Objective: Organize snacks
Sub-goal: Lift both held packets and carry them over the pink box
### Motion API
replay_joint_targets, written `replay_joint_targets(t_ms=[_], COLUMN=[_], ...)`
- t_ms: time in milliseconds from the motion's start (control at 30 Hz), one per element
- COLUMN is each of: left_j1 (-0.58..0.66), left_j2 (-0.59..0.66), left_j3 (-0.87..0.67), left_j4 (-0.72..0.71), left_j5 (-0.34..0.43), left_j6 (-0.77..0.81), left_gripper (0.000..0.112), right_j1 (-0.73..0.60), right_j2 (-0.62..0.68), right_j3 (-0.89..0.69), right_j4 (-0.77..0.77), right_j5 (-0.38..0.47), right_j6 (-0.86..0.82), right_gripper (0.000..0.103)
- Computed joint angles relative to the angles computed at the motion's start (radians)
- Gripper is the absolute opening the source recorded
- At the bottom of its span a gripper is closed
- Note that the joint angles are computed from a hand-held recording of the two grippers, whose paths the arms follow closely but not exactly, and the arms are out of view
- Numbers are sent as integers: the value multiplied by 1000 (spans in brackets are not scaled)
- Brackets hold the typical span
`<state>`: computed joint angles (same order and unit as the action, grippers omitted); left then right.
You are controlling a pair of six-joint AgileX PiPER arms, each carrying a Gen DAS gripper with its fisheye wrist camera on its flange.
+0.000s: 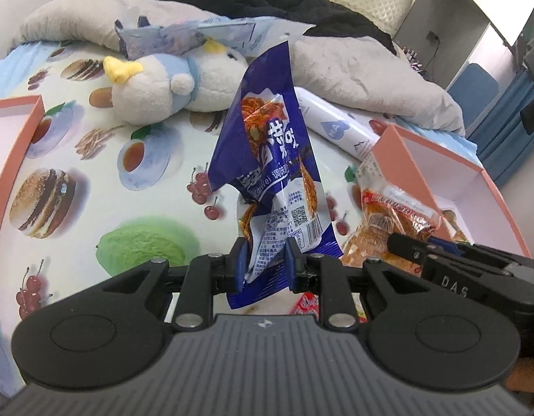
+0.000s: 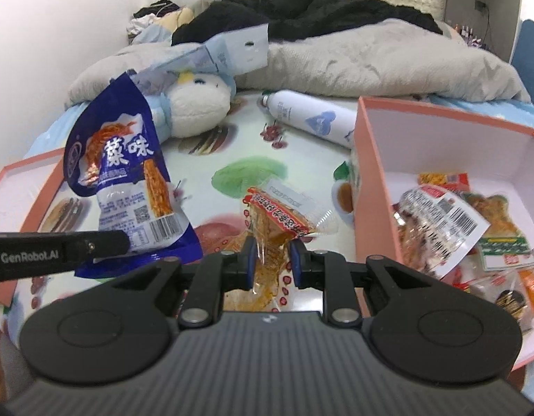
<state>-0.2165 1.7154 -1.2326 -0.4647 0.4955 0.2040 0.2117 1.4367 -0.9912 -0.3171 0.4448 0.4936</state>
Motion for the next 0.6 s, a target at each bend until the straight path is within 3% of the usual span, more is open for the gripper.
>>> replay_joint_targets(t_ms=[367, 600], left_j1=[-57, -118], left_j2=[-49, -23], left_j3=[-115, -283], left_j4=[96, 161], left_j5=[67, 148], left_j6=[-129, -212], left_gripper=[26, 26], right_j1=[-74, -150], right_j2=[-91, -127], right_j3=[-69, -139], right_j4=[104, 169], right_j5=[54, 96], right_j6=[-132, -212], right_gripper=[20, 20])
